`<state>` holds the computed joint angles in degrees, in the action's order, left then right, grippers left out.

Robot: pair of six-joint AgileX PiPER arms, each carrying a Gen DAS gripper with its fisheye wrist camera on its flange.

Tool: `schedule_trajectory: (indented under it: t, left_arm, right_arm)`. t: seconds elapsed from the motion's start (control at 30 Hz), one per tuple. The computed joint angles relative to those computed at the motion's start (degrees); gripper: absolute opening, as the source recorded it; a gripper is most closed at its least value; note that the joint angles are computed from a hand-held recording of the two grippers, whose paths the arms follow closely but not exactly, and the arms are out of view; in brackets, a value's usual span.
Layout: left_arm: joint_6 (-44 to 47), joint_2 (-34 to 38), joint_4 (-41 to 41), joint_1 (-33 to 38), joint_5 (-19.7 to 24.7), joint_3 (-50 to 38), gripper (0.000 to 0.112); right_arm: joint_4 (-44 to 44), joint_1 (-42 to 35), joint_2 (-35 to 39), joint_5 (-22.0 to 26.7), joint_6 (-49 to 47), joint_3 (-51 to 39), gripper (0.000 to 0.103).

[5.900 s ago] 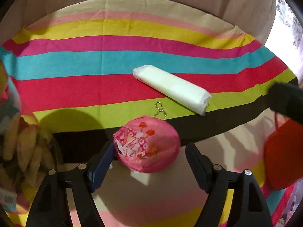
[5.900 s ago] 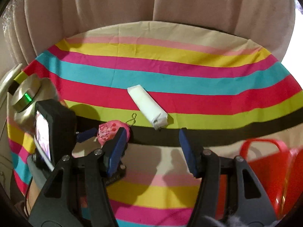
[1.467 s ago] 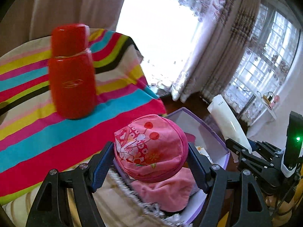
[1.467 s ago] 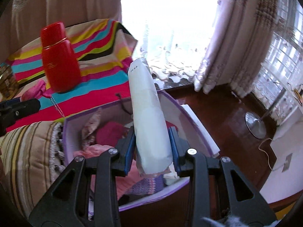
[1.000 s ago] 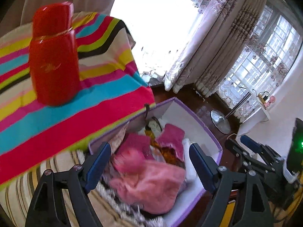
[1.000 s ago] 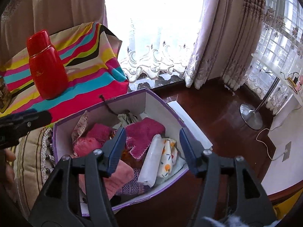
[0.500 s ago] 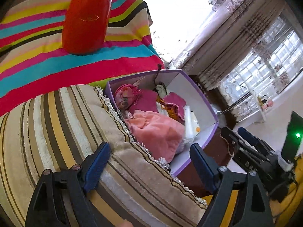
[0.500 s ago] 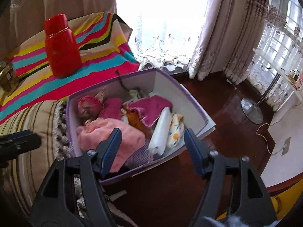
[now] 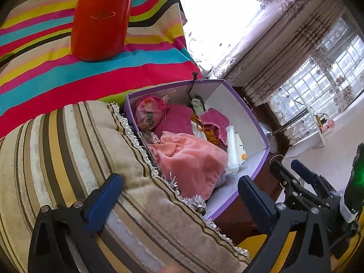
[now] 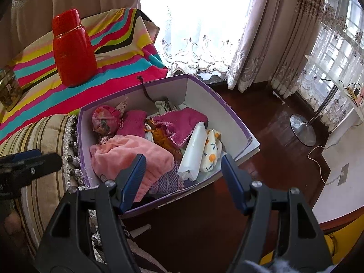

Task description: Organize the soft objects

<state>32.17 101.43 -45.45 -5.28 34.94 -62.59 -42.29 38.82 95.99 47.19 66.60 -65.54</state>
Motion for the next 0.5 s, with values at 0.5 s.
schedule_trajectory:
  t: [0.5]
  left_arm:
    - [0.4,-0.1,-0.4,-0.2,-0.7,0.3,0.103]
  right_arm:
    - [1.3,-1.3,-0.4,-1.1,-1.7,0.2,0.071]
